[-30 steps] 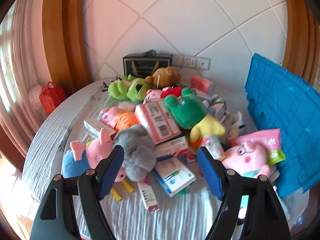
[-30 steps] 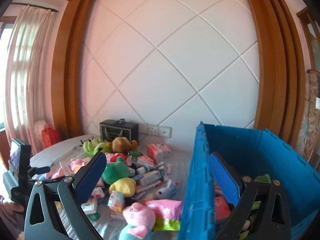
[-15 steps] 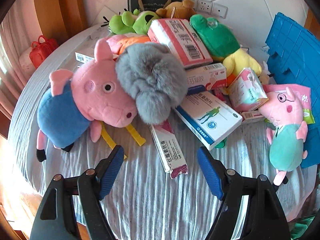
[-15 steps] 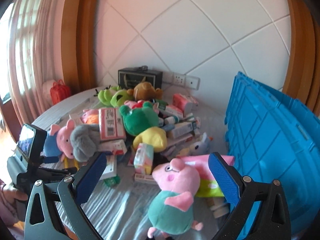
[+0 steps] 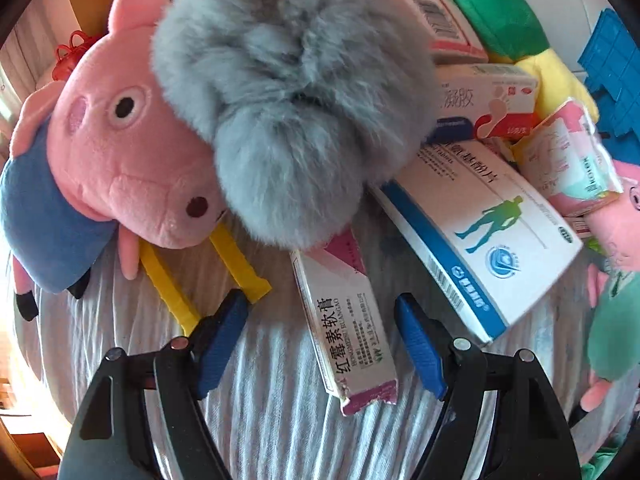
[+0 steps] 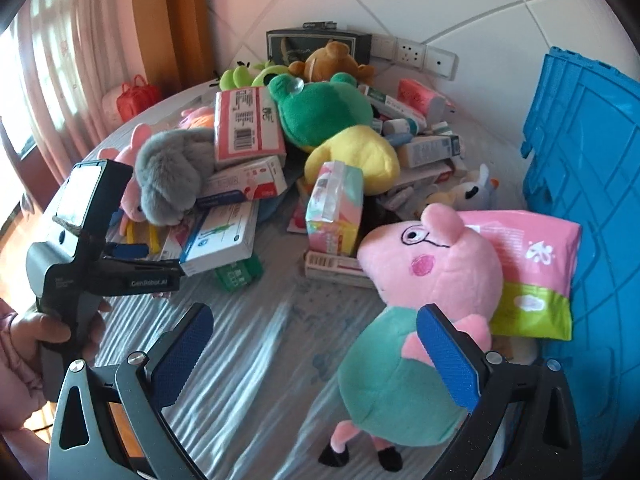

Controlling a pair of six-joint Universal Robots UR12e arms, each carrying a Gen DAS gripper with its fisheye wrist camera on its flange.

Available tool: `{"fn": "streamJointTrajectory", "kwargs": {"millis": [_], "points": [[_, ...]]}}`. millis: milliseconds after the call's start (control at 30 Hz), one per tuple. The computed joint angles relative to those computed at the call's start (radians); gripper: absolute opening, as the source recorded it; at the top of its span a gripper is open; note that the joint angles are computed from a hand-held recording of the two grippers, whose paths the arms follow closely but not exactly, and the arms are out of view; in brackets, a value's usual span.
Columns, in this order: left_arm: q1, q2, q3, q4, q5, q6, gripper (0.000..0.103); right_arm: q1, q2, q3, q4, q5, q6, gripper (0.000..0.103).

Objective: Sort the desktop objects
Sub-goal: 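Grasp the pink-white ointment tube box with left tool while right tool grasps green jar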

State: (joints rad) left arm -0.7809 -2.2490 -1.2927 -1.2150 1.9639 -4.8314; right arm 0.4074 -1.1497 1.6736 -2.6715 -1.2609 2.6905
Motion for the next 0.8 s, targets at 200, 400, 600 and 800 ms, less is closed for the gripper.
{"fn": "streamJointTrajectory", "kwargs": {"millis": [200,400,600,800], "points": [[0.011,0.005,-0.013,-0.004,-0.041,-0.076,0.103,0.012,0.032,-0.041,0.090,0.047,-0.037,0.103],[0.006,0.001,-0.007,-0.008,-0.036,-0.071,0.103,0.030,0.067,-0.077,0.165,0.093,-0.087,0.099],[-0.010,-0.007,0.012,-0.030,0.002,-0.095,0.088,0.053,0.106,-0.115,0.195,0.077,-0.134,0.048],[-0.024,0.001,0.005,-0.023,0.033,-0.082,0.043,0.067,0.144,-0.154,0.234,0.079,-0.169,0.049]]}}
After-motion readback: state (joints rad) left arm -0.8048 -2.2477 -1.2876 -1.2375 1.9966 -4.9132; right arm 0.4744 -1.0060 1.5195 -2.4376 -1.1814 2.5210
